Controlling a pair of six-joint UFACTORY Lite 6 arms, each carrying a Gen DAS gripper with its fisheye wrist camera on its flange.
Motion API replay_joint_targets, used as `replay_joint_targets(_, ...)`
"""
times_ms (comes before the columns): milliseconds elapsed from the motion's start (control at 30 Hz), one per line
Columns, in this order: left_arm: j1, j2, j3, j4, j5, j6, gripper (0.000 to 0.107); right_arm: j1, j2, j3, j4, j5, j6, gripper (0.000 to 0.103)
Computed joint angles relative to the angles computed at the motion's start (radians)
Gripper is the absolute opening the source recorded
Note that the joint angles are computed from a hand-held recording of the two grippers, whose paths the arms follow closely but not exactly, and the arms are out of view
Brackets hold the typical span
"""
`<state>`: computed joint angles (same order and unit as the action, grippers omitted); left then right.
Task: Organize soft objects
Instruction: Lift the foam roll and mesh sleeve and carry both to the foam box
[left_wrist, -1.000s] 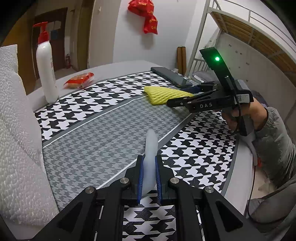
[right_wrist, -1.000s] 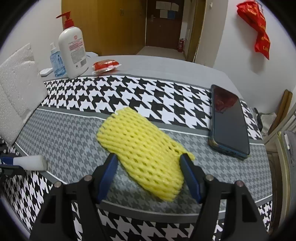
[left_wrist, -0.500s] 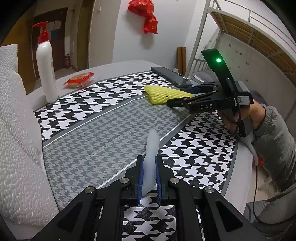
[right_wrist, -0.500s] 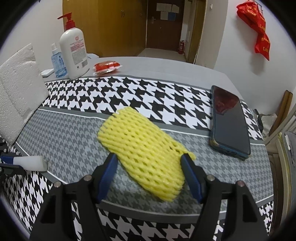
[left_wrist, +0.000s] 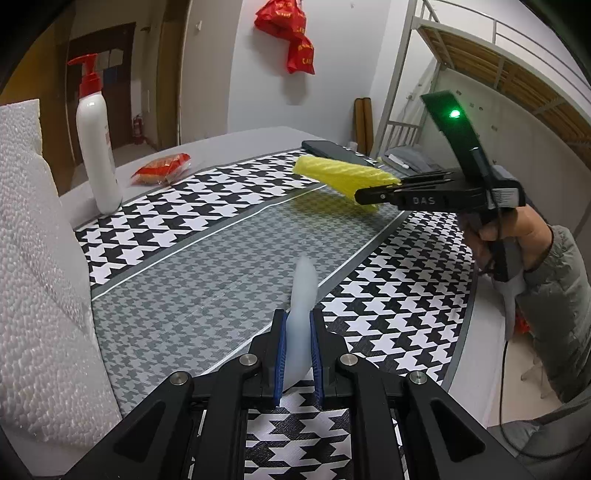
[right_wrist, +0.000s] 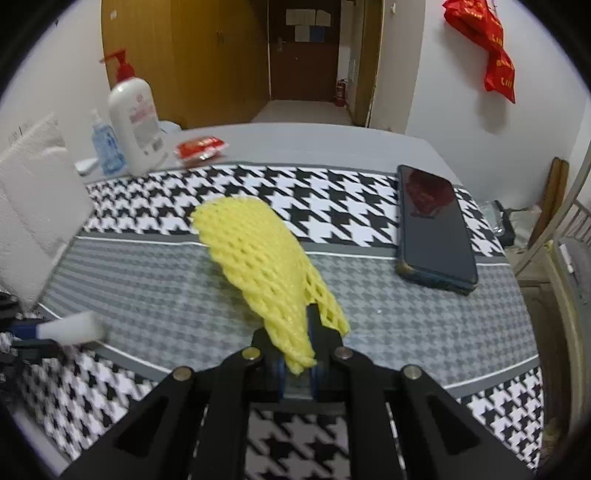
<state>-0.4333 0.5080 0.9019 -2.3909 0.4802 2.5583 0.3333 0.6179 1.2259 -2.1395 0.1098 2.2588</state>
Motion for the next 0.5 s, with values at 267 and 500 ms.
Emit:
replay_joint_targets(267,-0.011,-0.027,-0.034,-0.097,0.018,0.092,0.013,0.039,-0.123,-0.144,-0.347,0.041,0.388,0.012)
replay_joint_targets(500,-0.044,-0.092,-0.095,-0.197,0.038,0.185,0.013,0.091,-0.235,-0.272,-0.47,0.102,0.573,0.012)
